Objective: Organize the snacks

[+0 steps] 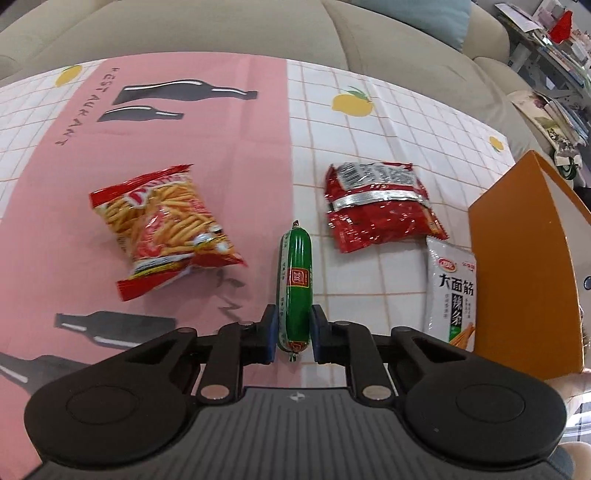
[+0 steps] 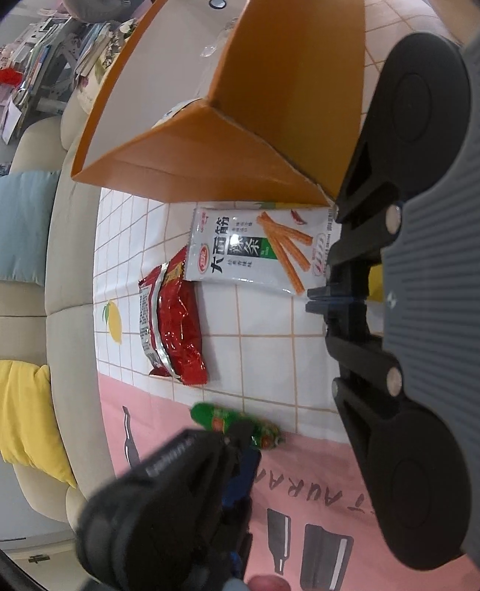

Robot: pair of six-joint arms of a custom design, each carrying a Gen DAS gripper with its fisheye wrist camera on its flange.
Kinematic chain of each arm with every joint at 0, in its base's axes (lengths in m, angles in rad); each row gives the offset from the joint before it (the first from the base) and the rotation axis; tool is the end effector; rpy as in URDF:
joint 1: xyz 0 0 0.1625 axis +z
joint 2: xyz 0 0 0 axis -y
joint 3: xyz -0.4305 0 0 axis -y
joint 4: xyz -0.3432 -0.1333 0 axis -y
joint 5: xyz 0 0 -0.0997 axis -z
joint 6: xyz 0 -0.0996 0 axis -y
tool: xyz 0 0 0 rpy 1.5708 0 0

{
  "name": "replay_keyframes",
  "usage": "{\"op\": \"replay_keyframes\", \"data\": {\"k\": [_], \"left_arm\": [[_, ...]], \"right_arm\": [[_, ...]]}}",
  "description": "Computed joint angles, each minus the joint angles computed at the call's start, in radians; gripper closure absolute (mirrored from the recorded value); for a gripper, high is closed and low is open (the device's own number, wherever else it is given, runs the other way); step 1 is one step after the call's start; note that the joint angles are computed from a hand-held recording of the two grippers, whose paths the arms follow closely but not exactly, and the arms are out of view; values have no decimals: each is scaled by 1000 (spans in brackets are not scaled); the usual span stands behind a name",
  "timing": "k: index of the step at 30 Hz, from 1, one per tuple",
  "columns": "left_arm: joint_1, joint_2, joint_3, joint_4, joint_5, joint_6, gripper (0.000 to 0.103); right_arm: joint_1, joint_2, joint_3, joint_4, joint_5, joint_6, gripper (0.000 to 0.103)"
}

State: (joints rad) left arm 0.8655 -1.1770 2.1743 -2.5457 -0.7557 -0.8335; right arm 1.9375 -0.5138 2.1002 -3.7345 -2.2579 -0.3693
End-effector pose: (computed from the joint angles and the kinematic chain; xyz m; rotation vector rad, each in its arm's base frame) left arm -0.1347 -0.4757 0.2012 -0.1449 2.4426 -0.7152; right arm 0.2430 -0.4371 0.0208 0.6173 -2.3005 0.7022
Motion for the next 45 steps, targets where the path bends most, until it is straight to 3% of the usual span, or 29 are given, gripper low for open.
{"op": "replay_keyframes", "data": {"k": [4,7,9,10,16,19,21,24,25,38,40,41,43,44,45], "left_arm": [[-10,-17,14,30,20,-6,83],[-13,-12,19,11,31,12,80],[-15,-3,18,1,44,23,70],[-15,2,17,-4,51,29,68],[-5,28,10,-36,63,66,61],[-1,32,12,-48,66,78,61],[-2,30,16,-46,67,81,78],[2,19,22,-50,51,90,78],[1,13,24,-43,47,85,78],[-51,-102,106,86,14,-33,78],[-54,-115,119,82,12,-44,78],[-54,-118,123,78,13,-45,78],[-53,-121,128,67,12,-42,78],[-52,-122,129,68,13,-44,78],[-52,-124,129,69,16,-45,78]], "right_arm": [[2,3,-3,-30,-15,13,103],[-2,12,-12,-38,-30,21,94],[-2,19,-14,-59,-34,6,67],[-1,27,-16,-76,-36,-10,65],[1,64,-34,-118,-73,-79,60],[-6,63,-29,-135,-56,-93,62],[-8,61,-22,-137,-35,-103,76],[-5,62,-12,-133,-6,-134,101],[-6,63,-9,-135,2,-139,103],[20,-14,80,5,77,-59,103],[35,5,79,-49,47,-65,103],[43,23,68,-89,21,-82,99],[45,47,44,-144,-10,-97,71],[44,53,34,-163,-23,-92,48],[44,63,24,-188,-37,-91,43]]}}
